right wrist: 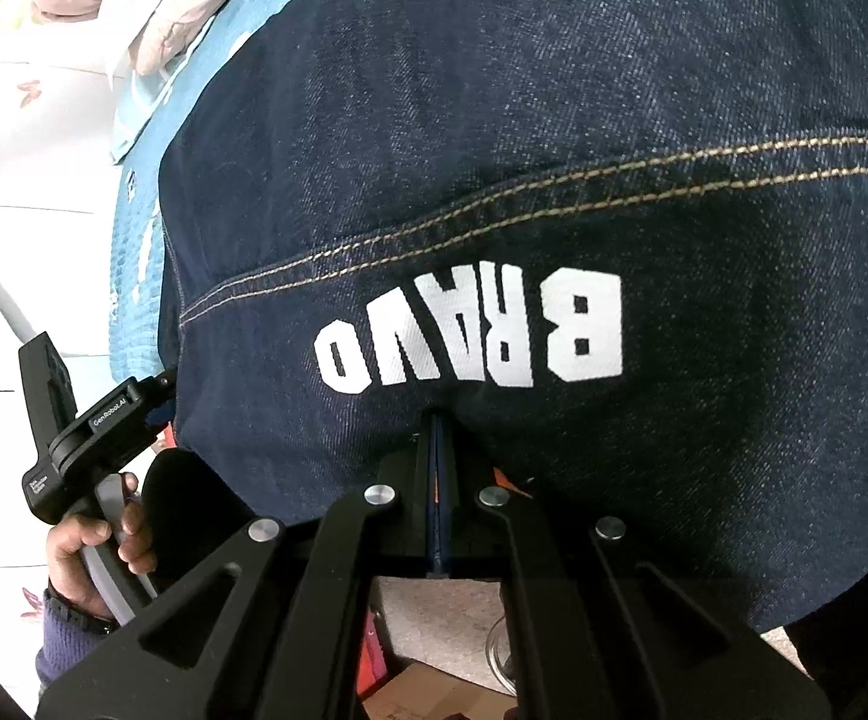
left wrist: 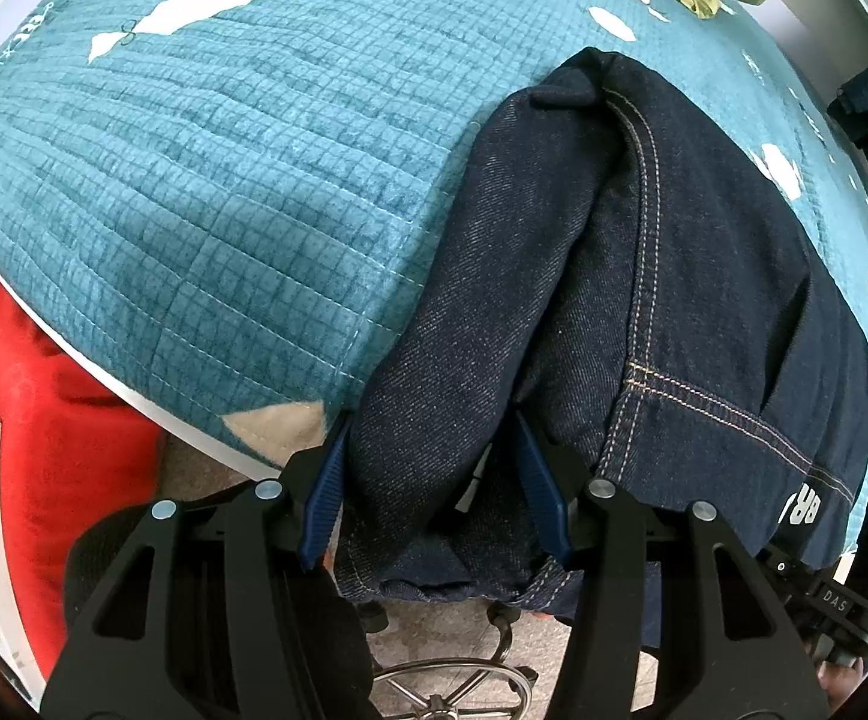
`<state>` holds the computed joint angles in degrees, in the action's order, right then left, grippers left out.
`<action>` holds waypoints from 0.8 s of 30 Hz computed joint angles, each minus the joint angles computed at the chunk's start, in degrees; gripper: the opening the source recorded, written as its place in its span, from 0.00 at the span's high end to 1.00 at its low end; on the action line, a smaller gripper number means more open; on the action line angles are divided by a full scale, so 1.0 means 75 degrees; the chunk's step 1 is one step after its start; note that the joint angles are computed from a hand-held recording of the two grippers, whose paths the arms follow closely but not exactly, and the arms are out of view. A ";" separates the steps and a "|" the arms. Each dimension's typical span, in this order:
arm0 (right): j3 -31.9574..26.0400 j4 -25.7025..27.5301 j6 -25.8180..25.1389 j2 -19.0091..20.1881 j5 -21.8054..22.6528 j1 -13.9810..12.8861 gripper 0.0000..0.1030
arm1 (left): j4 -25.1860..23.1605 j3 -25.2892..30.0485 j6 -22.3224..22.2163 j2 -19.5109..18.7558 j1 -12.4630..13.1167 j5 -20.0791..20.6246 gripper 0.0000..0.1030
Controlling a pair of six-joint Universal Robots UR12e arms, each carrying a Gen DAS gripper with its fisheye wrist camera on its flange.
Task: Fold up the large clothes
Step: 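Hold the folded denim jacket edge with both grippers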
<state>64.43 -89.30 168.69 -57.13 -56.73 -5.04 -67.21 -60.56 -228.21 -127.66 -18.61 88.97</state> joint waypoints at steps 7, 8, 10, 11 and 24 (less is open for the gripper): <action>0.0005 -0.0031 -0.0011 0.0000 -0.0017 0.0000 1.00 | 0.0013 -0.0010 -0.0020 0.0009 0.0000 -0.0015 0.48; -0.0002 -0.0025 -0.0023 0.0003 -0.0024 0.0000 1.00 | 0.0011 -0.0002 -0.0017 0.0006 -0.0002 -0.0010 0.48; -0.0010 -0.0031 -0.0027 0.0007 -0.0036 -0.0001 1.00 | 0.0016 -0.0006 -0.0026 0.0007 0.0000 -0.0013 0.48; -0.0012 -0.0040 -0.0030 0.0008 -0.0043 0.0000 1.00 | 0.0019 -0.0007 -0.0028 0.0008 0.0000 -0.0018 0.48; 0.0050 -0.0254 0.0070 -0.0043 -0.0244 0.0082 1.00 | 0.0289 -0.0153 -0.0083 0.0063 -0.0003 -0.0067 0.48</action>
